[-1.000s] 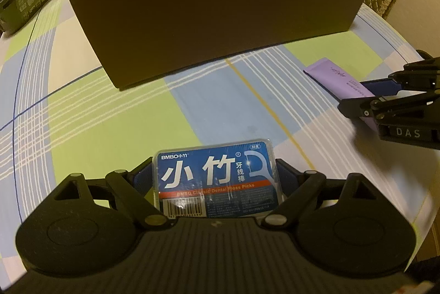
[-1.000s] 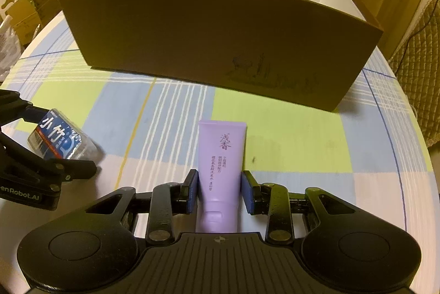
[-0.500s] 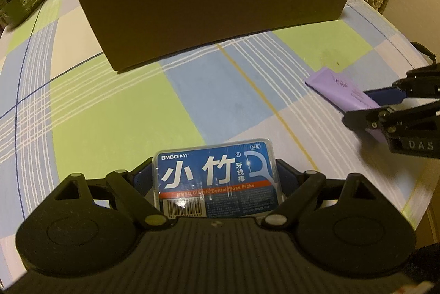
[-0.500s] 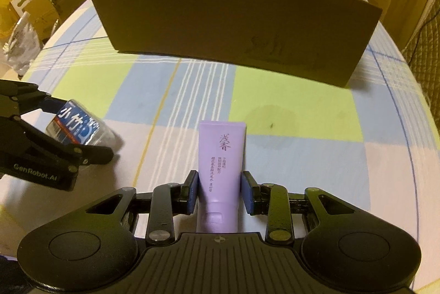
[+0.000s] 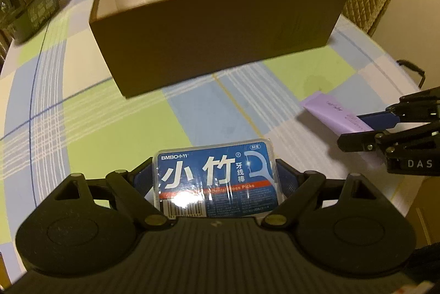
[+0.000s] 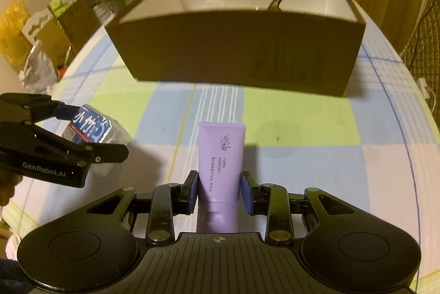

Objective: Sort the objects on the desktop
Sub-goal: 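Carry the floss box and purple tube over the brown box with both tools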

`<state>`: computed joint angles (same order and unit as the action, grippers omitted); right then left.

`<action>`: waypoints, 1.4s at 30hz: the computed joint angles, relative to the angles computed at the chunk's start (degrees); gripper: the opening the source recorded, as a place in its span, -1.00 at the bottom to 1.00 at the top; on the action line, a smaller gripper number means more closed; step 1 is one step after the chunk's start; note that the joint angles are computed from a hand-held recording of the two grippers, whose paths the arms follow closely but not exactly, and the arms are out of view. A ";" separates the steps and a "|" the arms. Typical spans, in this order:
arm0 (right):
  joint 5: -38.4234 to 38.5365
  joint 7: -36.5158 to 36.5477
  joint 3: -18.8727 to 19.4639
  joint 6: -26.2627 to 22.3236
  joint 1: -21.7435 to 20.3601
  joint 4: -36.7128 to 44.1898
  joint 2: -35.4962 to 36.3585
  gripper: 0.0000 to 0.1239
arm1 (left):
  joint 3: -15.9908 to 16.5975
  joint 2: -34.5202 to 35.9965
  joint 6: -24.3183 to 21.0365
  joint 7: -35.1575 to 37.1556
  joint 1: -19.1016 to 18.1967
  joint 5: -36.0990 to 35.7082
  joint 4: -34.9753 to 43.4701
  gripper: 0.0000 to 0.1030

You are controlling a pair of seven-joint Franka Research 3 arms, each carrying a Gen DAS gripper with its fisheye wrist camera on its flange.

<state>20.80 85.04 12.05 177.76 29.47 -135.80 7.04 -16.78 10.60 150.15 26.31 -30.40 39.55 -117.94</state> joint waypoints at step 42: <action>9.09 -10.17 3.14 3.46 -6.30 15.95 5.39 -0.52 | 4.24 5.52 1.02 1.40 1.21 7.76 16.31 0.67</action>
<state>29.89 74.87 15.19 181.23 23.18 -119.85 12.42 -12.54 16.12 151.17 27.71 -29.19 47.30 -101.63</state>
